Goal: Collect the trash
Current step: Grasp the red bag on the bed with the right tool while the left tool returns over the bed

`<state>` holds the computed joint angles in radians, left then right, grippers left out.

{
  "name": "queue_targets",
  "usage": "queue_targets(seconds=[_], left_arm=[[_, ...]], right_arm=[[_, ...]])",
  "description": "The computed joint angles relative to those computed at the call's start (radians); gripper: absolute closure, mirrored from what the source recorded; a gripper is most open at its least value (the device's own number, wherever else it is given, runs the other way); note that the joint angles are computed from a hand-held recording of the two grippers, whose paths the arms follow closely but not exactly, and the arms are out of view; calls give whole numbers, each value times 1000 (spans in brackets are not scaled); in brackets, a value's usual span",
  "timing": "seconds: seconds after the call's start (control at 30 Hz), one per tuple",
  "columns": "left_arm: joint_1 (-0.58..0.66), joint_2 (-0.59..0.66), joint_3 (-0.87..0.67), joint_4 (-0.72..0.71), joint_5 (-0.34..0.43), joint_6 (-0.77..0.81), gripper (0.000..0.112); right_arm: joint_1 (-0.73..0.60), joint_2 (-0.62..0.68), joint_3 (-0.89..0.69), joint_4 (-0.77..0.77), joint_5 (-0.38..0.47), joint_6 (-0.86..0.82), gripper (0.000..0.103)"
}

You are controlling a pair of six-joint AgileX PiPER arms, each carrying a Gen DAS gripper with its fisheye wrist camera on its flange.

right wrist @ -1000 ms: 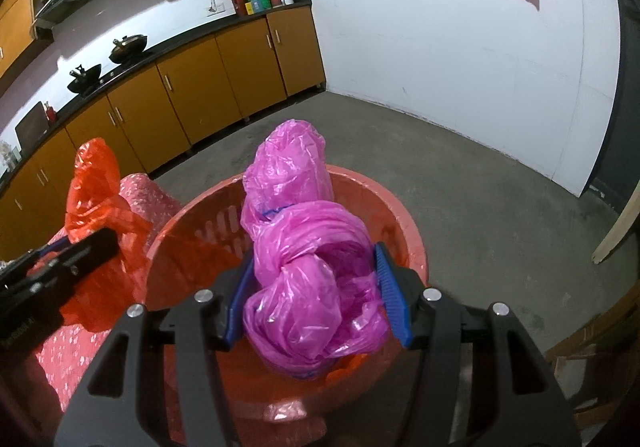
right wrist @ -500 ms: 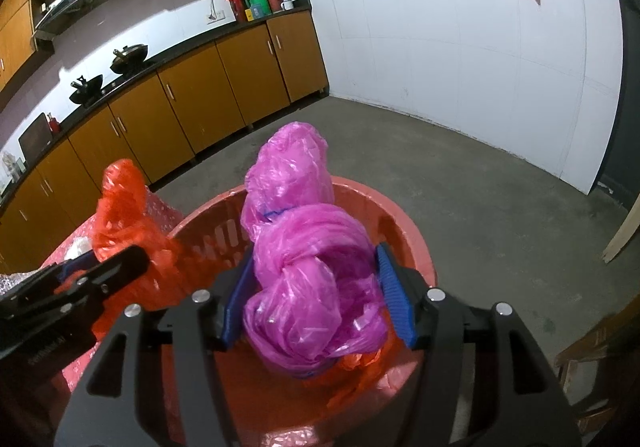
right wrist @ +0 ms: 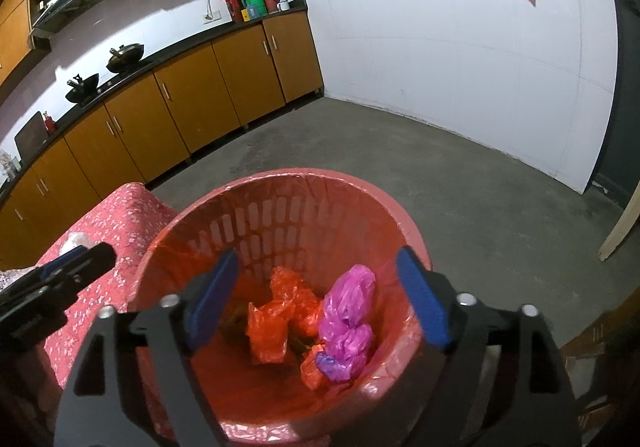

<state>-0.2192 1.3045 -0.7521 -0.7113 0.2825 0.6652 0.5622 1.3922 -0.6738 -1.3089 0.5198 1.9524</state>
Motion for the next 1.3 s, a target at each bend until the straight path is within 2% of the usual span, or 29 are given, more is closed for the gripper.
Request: queue_targets(seconds=[0.17,0.3,0.4,0.53,0.67,0.77,0.83,0.97,1.1,1.3], left_arm=[[58,-86,62,-5,-9,44,28],[116,-164,106,28,-11,38,23],[202,-219,140,-22,13,121,22],[385,-285,176,-145,95,291,22],[657,-340,205,-272,229,499,22],[910,-361,222,-346,347,671,22],[1102,-347,231,-400,424,817,22],[1354,-272,220,-458,488,995,22],[1506,-169,190,-504,496,1094,22],[1608,-35,126,-562,474,1188,22]], right_arm=[[54,23,-43,17,54,-17,7],[115,45,-83,26,100,-44,6],[168,65,-116,16,120,-39,6],[217,90,-160,25,124,-55,6],[286,142,-235,42,114,-99,6],[341,191,-306,65,105,-151,6],[387,238,-370,86,102,-198,6],[465,346,-517,150,97,-302,6],[525,468,-684,240,87,-415,6],[573,665,-971,419,96,-630,11]])
